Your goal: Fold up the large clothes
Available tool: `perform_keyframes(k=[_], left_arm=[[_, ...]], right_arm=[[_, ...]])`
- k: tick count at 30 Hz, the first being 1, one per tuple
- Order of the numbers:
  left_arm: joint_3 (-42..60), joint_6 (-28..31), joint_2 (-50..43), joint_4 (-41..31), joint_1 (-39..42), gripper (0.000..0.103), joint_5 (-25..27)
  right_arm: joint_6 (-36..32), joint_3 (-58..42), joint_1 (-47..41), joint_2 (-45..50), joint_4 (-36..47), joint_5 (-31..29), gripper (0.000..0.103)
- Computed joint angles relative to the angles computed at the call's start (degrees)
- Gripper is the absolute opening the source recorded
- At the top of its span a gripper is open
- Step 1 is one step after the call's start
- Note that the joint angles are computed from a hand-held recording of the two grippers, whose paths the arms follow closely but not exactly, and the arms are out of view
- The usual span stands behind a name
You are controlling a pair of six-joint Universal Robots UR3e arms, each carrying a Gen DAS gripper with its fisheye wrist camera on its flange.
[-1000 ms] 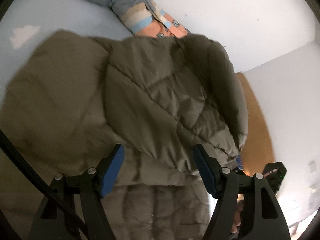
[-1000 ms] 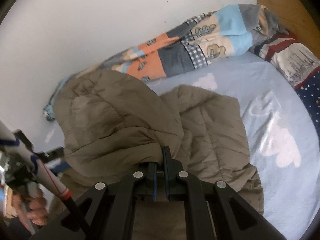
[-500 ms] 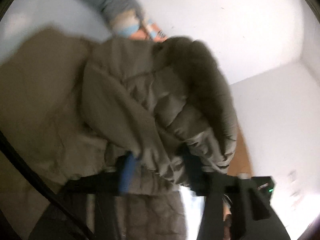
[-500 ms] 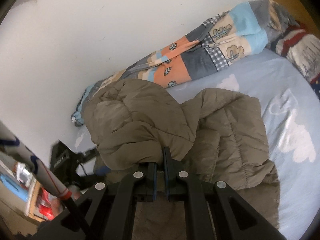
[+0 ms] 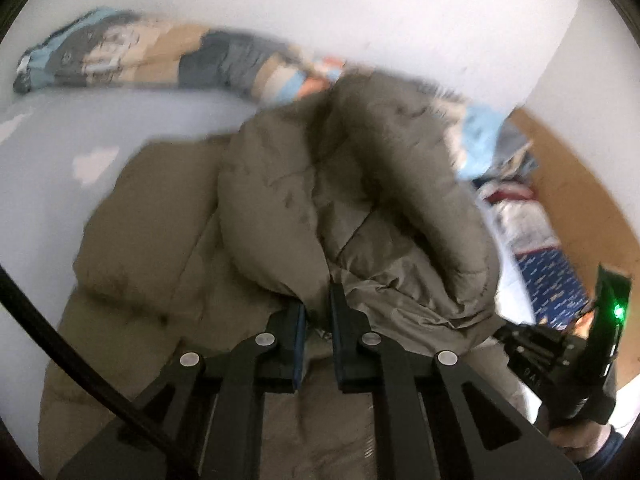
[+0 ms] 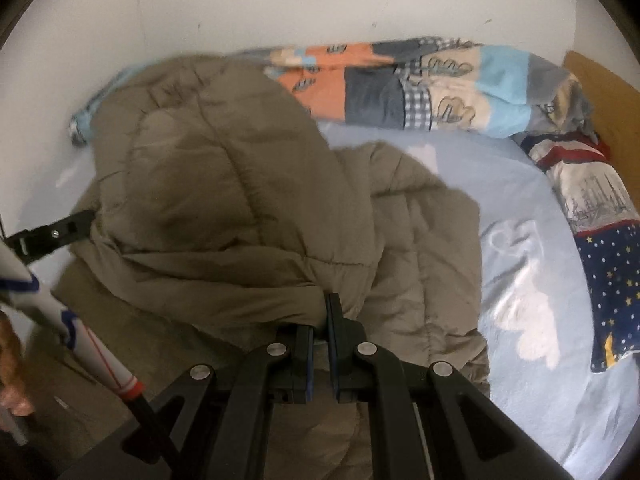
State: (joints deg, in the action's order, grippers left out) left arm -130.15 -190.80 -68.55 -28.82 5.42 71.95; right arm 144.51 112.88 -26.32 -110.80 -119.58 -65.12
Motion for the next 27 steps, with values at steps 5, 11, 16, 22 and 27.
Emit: perform_keyframes(k=[5,11,16,22,27], left_arm=[[0.75,0.12,-6.00,1.28,-1.27,0.011,3.79],[1.31,1.50,-1.78,-3.60,0.48,0.022,2.41],[0.37,1.56,3.92,-6.71,1.82,0.030,4.55],[2.59,1.23,2.80,5.60,-5.78,0.039,17.19],[10.26,4.60,-2.99,4.95,-6.47,0.047,13.69]], right_arm=[[1.91,4.99,6.11,3.37,-10.25,-6.93,0.007],[0.64,4.66,5.40,1.47,-8.79,-6.92,0.014],[-3.55,-1.03,-0.51,-1.44,4.00,-1.63,0.031],[-6.63,-7.49,-10.96,-5.24,16.43,12.45,0.031],[0.68,-8.63,-9.77,-2.51,12.54,16.62,0.031]])
